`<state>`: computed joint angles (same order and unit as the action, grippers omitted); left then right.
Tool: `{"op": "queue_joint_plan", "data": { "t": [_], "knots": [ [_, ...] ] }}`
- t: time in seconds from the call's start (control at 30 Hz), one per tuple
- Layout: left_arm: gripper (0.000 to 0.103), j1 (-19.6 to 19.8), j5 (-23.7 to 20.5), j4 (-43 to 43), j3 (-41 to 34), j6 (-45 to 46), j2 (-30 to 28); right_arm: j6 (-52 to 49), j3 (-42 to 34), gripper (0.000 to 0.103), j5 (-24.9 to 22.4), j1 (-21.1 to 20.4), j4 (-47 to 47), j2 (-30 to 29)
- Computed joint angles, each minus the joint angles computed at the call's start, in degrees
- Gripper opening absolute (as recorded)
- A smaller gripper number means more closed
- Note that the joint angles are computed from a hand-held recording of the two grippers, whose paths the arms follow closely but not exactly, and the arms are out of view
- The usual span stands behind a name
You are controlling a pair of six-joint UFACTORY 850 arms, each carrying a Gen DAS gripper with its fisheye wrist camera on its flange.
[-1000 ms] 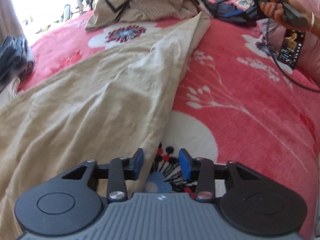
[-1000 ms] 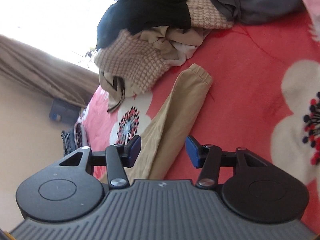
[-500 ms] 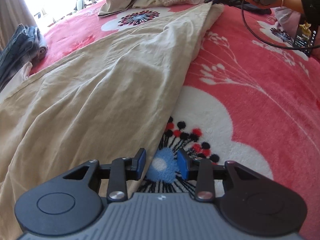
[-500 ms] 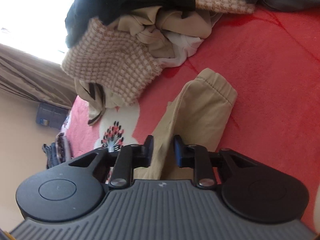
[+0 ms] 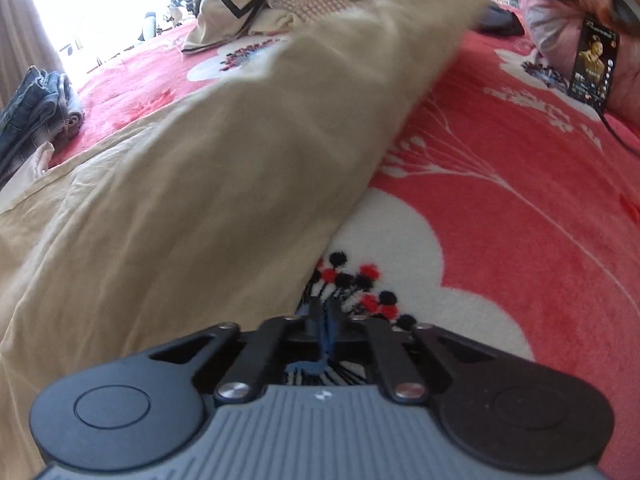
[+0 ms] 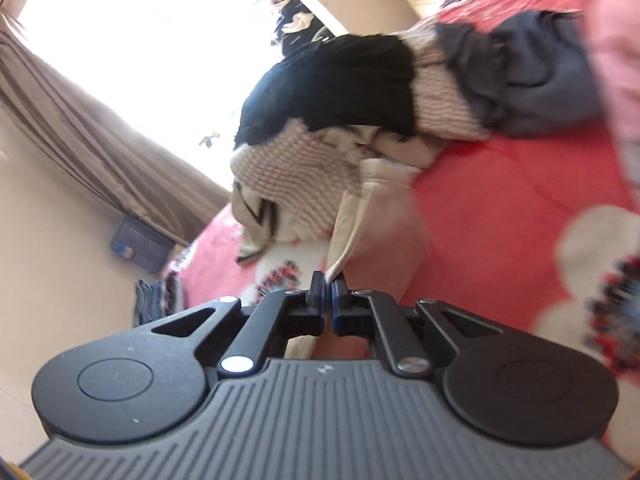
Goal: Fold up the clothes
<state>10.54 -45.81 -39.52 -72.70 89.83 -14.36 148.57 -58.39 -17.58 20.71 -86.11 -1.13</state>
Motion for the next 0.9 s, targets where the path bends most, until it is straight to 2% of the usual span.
{"op": "queue_joint_plan", "data": {
  "t": [0.07,0.2,0.3,0.4,0.43,0.5,0.63,0.67,0.77,0.9],
  "knots": [
    [0.000,0.7,-1.5,-1.9,-0.3,1.3,-0.2,-3.7,2.4,0.001,-1.0,0.5,7.3,1.1],
    [0.000,2.4,-6.7,-3.1,-2.5,3.2,-0.8,-0.4,6.0,0.001,-1.3,1.0,10.7,2.2],
    [0.000,4.2,-12.9,-3.1,-5.6,3.6,-2.0,4.9,6.5,0.001,-1.0,0.9,7.0,2.5],
    [0.000,5.6,-17.3,-2.6,-8.0,2.8,-2.7,9.7,5.1,0.001,-0.4,0.1,0.5,2.0],
    [0.000,5.7,-16.8,-2.2,-8.0,2.7,-2.7,11.4,4.6,0.001,-0.1,-0.2,-2.1,1.8],
    [0.003,5.2,-12.2,-1.4,-5.9,4.0,-1.4,13.7,2.8,0.001,0.6,-1.0,-6.4,0.8],
    [0.034,3.6,-3.3,-1.0,-1.7,6.6,0.8,13.6,-1.9,0.001,4.1,-3.5,-8.0,-3.3],
    [0.040,3.2,-1.4,-1.6,-0.8,8.0,1.2,11.5,-2.8,0.001,4.9,-3.9,-5.6,-4.3],
    [0.044,2.2,0.2,-1.9,0.2,10.6,1.3,2.3,-5.8,0.001,6.7,-5.1,4.3,-7.4],
    [0.043,0.0,3.5,0.4,1.0,10.8,0.4,1.0,-6.8,0.002,7.3,-5.7,6.3,-9.2]
  ]
}}
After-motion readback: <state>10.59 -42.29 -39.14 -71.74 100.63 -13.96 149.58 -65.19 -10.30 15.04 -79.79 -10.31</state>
